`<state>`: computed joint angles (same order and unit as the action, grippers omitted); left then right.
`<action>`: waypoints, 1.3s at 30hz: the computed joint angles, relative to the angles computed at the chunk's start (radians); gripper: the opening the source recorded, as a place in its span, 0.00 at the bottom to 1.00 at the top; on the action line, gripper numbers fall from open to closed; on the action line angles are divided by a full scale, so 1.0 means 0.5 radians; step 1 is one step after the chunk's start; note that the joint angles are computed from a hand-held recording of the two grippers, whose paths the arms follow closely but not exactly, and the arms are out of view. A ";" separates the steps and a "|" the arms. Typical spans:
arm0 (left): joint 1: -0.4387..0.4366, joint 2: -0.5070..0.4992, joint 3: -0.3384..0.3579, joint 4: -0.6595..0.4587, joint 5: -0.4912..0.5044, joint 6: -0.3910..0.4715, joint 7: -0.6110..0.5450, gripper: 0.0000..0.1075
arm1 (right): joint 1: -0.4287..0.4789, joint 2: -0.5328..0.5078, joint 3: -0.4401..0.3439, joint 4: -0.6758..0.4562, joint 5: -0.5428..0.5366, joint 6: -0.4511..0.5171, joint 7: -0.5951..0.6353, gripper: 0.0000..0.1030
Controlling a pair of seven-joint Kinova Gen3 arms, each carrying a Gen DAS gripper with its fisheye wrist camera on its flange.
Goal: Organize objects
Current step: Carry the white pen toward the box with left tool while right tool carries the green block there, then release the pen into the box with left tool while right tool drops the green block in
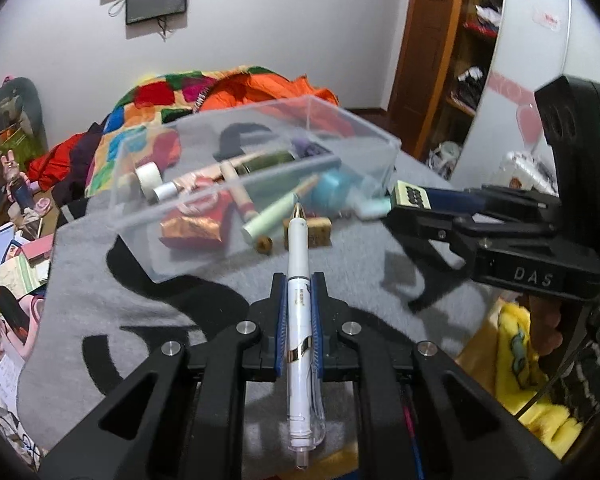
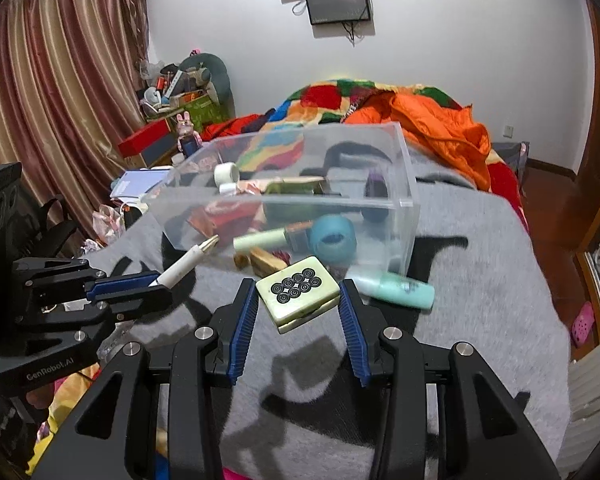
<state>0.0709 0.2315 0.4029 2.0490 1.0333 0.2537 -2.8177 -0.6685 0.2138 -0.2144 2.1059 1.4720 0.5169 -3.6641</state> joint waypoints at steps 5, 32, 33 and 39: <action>-0.057 -0.040 0.018 -0.003 0.217 0.004 -0.171 0.09 | -0.009 -0.017 0.004 -0.048 -0.010 0.049 0.063 0.36; 0.089 0.192 -0.199 -0.585 -0.464 0.177 0.624 0.09 | 0.088 0.137 0.188 -0.378 -0.213 -0.066 0.448 0.37; 0.120 0.207 -0.227 -0.613 -0.535 0.168 0.704 0.09 | 0.093 0.152 0.201 -0.392 -0.237 -0.085 0.470 0.37; 0.237 0.303 -0.311 -0.757 -0.889 0.182 1.046 0.09 | 0.083 0.216 0.286 -0.449 -0.380 -0.171 0.598 0.37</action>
